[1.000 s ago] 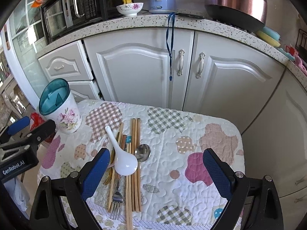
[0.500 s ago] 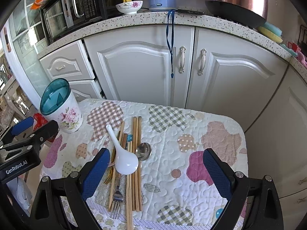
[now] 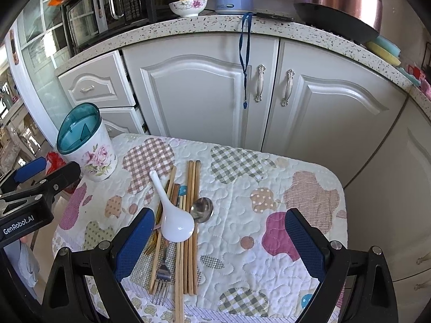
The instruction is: Organize utensils
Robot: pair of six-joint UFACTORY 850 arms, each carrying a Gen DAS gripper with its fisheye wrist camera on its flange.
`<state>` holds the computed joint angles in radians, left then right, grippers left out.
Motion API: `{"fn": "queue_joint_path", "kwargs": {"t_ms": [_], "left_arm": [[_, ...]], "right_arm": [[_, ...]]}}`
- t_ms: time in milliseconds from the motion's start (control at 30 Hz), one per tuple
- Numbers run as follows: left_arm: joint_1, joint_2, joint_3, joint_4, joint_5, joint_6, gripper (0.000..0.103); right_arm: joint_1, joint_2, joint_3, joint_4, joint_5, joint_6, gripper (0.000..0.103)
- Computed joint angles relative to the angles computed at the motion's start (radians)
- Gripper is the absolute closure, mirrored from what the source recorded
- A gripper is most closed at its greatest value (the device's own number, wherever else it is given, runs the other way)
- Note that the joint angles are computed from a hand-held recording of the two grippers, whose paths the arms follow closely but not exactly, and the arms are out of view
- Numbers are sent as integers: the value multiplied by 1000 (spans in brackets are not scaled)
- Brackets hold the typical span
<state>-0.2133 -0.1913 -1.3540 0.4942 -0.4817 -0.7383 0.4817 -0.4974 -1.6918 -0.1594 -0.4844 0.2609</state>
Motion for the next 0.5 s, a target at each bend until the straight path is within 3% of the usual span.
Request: {"fn": "queue_joint_path", "kwargs": {"t_ms": [500], "left_arm": [[4,4,7,-20,-3,10,4]], "right_arm": [[0,-3,-4,30,1,-27,7]]}}
